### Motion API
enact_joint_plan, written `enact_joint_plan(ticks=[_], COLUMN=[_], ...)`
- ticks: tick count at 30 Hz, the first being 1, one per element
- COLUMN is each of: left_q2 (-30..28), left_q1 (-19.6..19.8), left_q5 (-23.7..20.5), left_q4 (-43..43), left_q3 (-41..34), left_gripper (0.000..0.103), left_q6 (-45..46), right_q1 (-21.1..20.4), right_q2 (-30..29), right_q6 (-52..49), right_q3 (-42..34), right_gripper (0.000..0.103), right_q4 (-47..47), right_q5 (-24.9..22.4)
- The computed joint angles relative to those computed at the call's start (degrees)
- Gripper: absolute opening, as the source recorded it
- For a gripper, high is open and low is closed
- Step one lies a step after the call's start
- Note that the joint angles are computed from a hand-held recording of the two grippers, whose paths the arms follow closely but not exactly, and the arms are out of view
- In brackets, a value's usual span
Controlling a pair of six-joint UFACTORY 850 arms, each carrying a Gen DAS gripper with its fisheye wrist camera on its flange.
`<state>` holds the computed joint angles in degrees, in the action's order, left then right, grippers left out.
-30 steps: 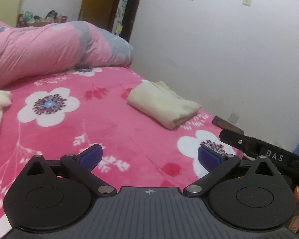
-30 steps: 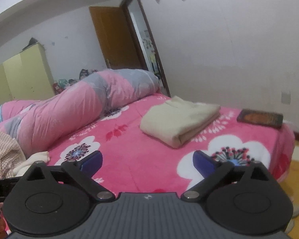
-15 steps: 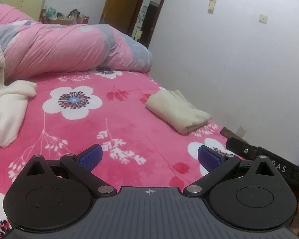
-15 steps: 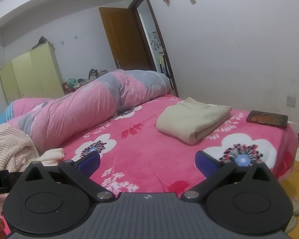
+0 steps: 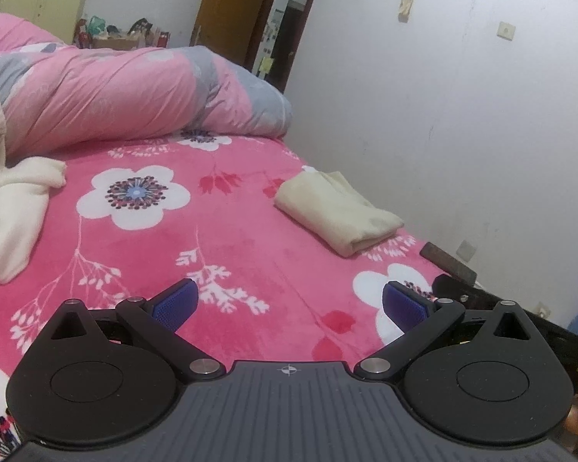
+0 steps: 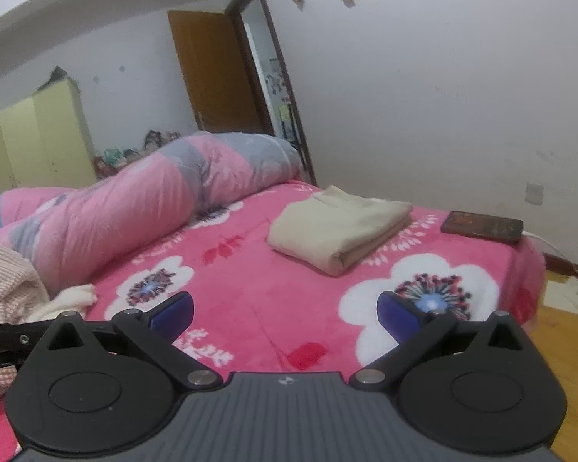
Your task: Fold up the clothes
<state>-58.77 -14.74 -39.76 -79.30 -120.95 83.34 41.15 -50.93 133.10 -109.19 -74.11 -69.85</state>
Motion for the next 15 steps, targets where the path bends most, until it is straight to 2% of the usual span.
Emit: enact_joint_plan(ticks=[5, 10, 15], left_q2=[0.0, -2.4, -4.5], left_q1=[-0.1, 0.2, 0.5], left_q5=[1.2, 1.2, 1.4], left_q4=[-1.3, 3.7, 7.2], left_q3=[0.3, -3.8, -7.3], left_gripper=[0.103, 0.103, 0.103], left_q6=[2.3, -4.4, -9.7], right_q1=[-0.3, -0.4, -0.6], right_q2=[-2.1, -7.0, -8.4], right_q6=[-4.4, -12.5, -14.7], right_q3=[-3.6, -11.1, -13.4], right_gripper=[0.103, 0.103, 0.103], right_q4=[2.6, 5.6, 6.0], right_q5=[-2.6, -8.3, -8.2])
